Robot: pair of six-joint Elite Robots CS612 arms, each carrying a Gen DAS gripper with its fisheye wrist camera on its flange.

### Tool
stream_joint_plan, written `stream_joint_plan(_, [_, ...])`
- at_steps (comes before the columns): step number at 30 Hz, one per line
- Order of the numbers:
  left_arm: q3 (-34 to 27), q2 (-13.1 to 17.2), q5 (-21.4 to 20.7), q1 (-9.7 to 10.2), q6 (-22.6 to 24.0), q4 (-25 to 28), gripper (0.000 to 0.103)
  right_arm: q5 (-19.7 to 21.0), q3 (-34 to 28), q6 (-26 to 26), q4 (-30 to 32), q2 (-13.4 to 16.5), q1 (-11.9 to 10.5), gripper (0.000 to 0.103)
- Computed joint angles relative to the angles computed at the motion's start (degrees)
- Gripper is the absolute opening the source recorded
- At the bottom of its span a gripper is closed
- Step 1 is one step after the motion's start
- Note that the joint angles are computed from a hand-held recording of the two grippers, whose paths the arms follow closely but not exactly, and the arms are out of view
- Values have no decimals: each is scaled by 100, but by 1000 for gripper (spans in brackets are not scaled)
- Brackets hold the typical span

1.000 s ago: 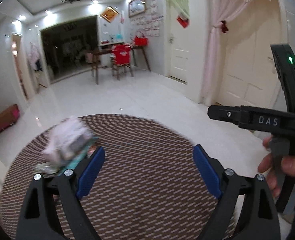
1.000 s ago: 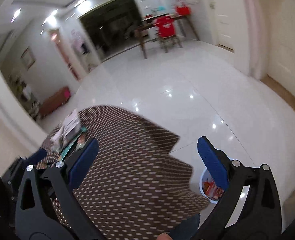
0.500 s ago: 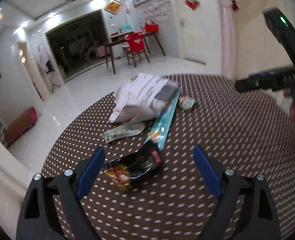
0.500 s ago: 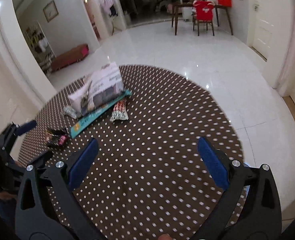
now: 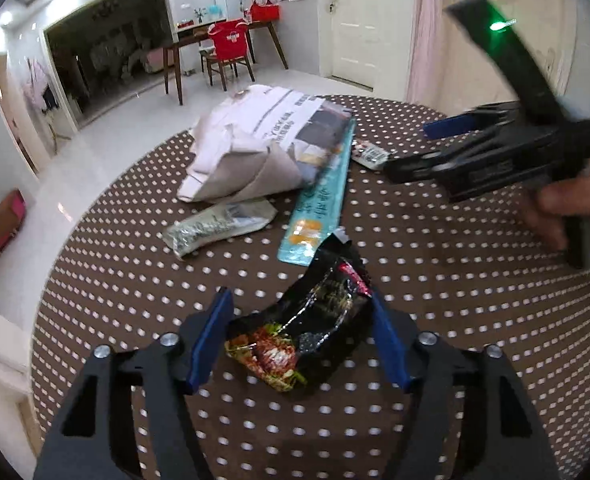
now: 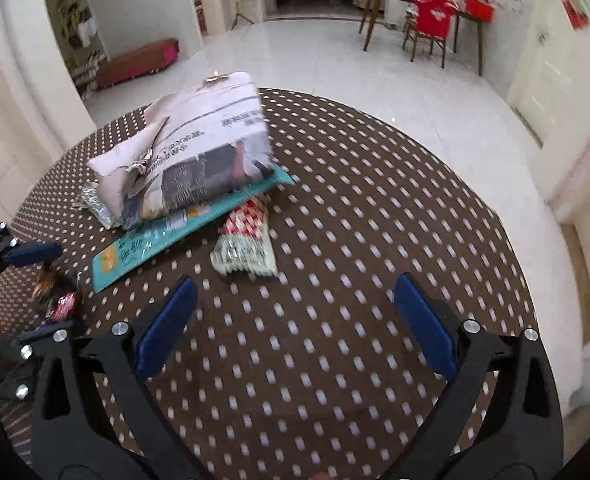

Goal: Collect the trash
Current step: 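Grasp the black snack bag with the left tool while the right tool grasps the teal snack stick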

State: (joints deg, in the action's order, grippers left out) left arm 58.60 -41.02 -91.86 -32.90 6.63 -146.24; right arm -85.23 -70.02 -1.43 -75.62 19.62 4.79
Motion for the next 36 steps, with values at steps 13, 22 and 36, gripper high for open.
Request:
stream_joint_plan(13, [582, -315, 86, -61, -1066, -371, 29, 604, -338, 35, -122, 183, -123, 18])
stream_joint_plan(22, [873, -491, -47, -168, -1359, -623, 22, 1039, -1469, 381, 481, 611, -463, 15])
stream_joint_plan(36, [463, -258, -139, -299, -1501, -483, 22, 256, -1716, -1003, 748, 659, -294, 61])
